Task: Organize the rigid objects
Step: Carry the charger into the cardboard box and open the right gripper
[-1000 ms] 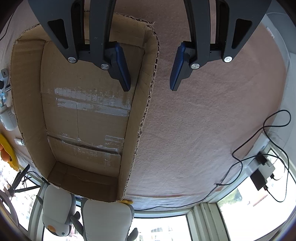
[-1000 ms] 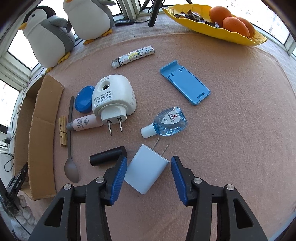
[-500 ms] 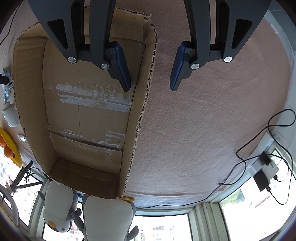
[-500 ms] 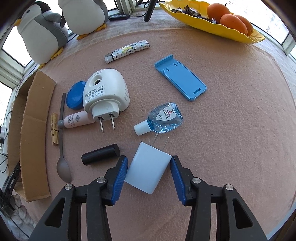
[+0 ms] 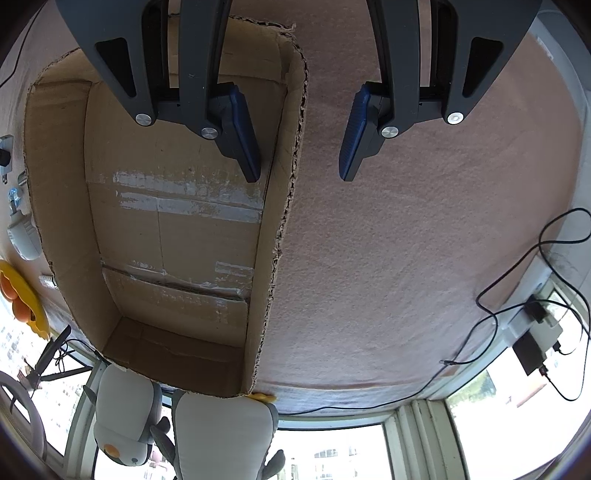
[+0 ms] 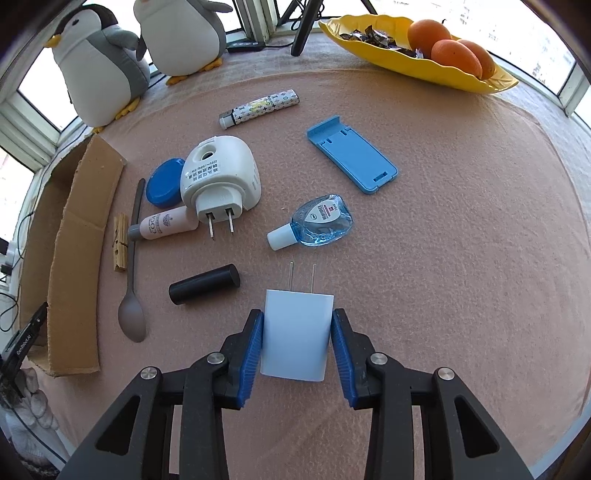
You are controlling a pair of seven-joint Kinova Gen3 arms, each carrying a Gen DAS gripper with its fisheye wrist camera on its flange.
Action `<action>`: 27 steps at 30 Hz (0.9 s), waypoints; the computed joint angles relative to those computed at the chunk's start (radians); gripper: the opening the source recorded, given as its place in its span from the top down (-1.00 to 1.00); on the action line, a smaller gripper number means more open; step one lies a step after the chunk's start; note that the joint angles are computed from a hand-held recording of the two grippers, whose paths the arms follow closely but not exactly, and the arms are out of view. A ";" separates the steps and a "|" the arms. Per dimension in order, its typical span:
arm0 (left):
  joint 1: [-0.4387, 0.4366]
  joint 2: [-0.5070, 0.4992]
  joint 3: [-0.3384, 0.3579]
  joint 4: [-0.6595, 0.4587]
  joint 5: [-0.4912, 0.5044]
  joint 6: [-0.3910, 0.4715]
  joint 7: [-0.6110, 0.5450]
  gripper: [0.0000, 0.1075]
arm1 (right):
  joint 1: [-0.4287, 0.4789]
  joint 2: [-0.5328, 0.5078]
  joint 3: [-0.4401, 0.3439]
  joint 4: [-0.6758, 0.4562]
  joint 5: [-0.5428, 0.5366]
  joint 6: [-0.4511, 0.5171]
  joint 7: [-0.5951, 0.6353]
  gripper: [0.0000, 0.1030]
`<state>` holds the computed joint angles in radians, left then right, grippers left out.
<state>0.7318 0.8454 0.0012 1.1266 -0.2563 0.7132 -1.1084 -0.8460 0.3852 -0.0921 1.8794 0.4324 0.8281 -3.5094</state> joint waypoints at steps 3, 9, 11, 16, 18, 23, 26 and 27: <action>0.005 0.000 -0.003 -0.001 -0.005 0.004 -0.001 0.20 | -0.031 -0.019 0.002 -0.007 0.040 0.024 -0.028 0.35; -0.008 0.007 0.008 -0.017 0.006 0.021 -0.022 0.20 | -0.083 -0.019 -0.013 -0.096 0.149 0.115 -0.037 0.35; -0.008 0.007 0.007 -0.017 0.006 0.021 -0.026 0.20 | -0.088 -0.009 -0.015 -0.135 0.185 0.125 -0.020 0.35; -0.002 0.007 -0.001 -0.015 0.003 0.020 -0.022 0.20 | -0.104 0.015 -0.015 -0.227 0.255 0.121 0.038 0.35; 0.003 0.007 -0.006 -0.015 -0.002 0.021 -0.017 0.20 | -0.104 0.034 -0.013 -0.267 0.263 0.113 0.079 0.35; 0.011 0.006 -0.011 -0.010 -0.010 0.018 0.000 0.20 | -0.111 0.091 0.003 -0.353 0.250 0.071 0.165 0.35; 0.015 0.005 -0.014 -0.007 -0.017 0.016 0.008 0.20 | -0.119 0.132 0.018 -0.408 0.227 0.063 0.233 0.35; 0.018 0.005 -0.016 -0.007 -0.019 0.015 0.011 0.20 | -0.123 0.143 0.024 -0.423 0.221 0.059 0.251 0.35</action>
